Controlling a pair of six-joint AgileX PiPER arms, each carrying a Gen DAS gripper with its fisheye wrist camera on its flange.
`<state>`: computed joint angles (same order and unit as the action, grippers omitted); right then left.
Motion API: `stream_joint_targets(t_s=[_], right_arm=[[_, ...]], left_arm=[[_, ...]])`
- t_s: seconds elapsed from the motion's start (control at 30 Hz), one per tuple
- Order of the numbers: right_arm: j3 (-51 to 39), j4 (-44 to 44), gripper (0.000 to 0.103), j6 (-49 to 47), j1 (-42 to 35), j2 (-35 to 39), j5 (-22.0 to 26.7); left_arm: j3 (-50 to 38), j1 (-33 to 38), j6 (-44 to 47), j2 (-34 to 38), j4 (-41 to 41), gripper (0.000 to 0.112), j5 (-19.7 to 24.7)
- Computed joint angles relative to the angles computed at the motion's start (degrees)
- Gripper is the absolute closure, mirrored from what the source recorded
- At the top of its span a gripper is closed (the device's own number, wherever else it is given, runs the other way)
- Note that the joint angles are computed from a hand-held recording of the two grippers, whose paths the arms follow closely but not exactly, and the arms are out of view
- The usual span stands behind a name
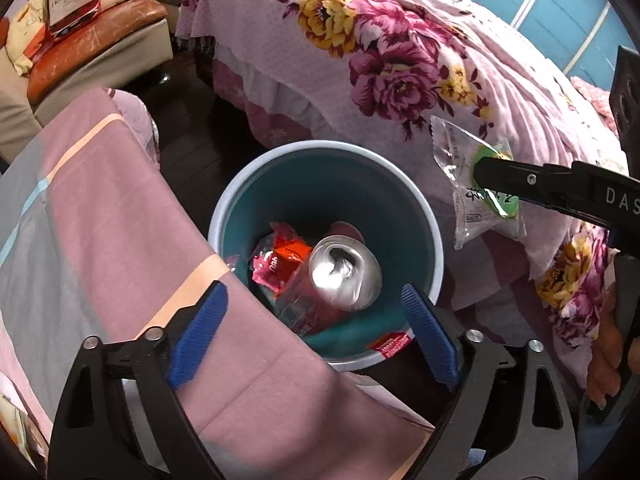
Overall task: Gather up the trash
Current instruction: 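Carry the can over the bin and open the left tool while right tool carries the packet, then open the right tool over the bin to drop the green snack packet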
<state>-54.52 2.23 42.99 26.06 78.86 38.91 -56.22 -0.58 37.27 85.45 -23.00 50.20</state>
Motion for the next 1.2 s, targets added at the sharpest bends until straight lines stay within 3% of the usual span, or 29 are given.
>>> stream_joint_targets(t_s=[0.67,0.73,0.9,1.2], right_arm=[[-4.82,-1.77,0.054,1.62,4.27,5.51,2.16],[-5.64,-2.06,0.051,1.96,5.02,6.40,2.65],[-7.38,-1.70,0.033,2.36,6.42,8.08,3.33],[-10.23,-3.82,0.029,6.79,10.19,9.56,5.81]], left_arm=[[1.13,11.73,5.30,-2.77,-2.91,0.019,3.93],[1.13,13.07,6.13,-2.71,-3.28,0.019,4.53],[0.95,16.71,8.58,-3.03,-4.26,0.019,6.08],[0.18,24.71,13.44,-3.56,-5.92,0.019,9.64]])
